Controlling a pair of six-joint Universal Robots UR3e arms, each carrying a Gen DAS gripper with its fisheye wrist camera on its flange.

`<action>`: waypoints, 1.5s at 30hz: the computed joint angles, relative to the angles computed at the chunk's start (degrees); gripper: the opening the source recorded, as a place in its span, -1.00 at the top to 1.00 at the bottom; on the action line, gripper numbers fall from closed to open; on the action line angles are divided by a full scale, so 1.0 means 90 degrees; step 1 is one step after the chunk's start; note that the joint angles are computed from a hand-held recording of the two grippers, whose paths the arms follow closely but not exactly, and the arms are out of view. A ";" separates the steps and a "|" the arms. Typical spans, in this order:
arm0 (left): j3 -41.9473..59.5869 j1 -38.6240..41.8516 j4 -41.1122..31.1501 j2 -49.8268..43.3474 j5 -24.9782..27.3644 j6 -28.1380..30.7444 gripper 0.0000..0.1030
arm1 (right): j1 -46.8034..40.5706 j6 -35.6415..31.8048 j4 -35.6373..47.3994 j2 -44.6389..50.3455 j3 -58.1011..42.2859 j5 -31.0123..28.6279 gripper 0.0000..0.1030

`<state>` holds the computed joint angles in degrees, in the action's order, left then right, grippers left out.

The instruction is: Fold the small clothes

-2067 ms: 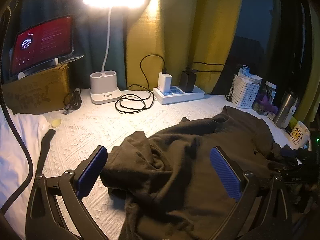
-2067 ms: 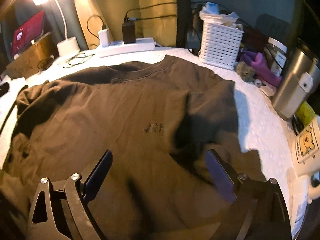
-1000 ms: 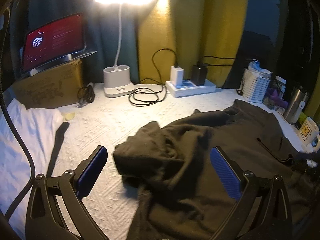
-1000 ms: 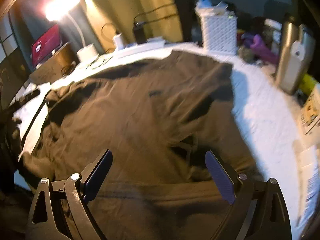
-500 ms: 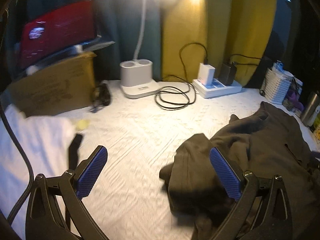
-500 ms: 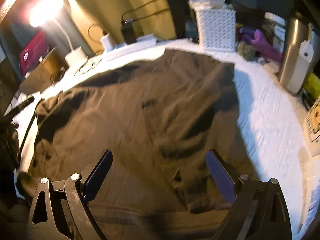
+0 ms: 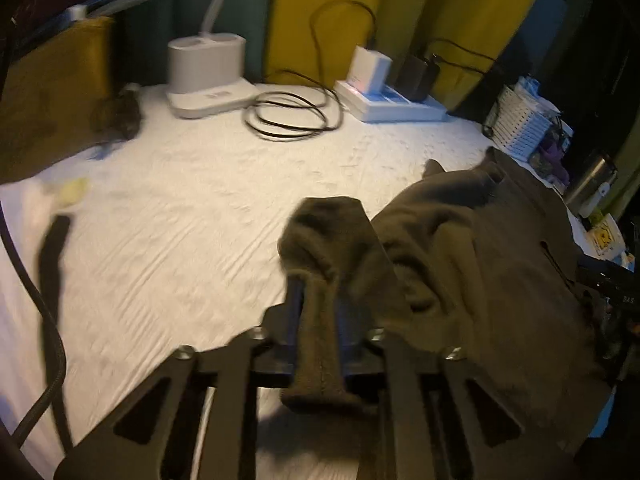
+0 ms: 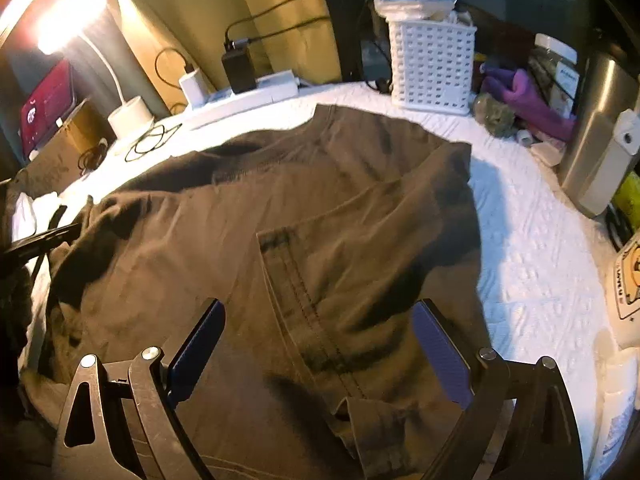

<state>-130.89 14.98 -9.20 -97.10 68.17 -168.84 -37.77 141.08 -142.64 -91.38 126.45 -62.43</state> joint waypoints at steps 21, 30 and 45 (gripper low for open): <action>0.1505 -0.1082 -0.0566 0.0202 0.1538 -0.0237 -0.14 | -0.0649 -0.0492 0.0018 -0.0178 0.0247 0.0686 -0.86; 0.5709 -0.2029 -0.2045 -0.3219 0.1328 0.0367 -0.14 | -0.0625 -0.0235 -0.0175 0.0106 -0.0139 0.0739 -0.86; 0.7350 -0.2749 -0.2851 -0.4392 0.1488 0.0870 0.90 | -0.0408 0.0372 -0.1639 0.1163 -0.0522 -0.0006 -0.86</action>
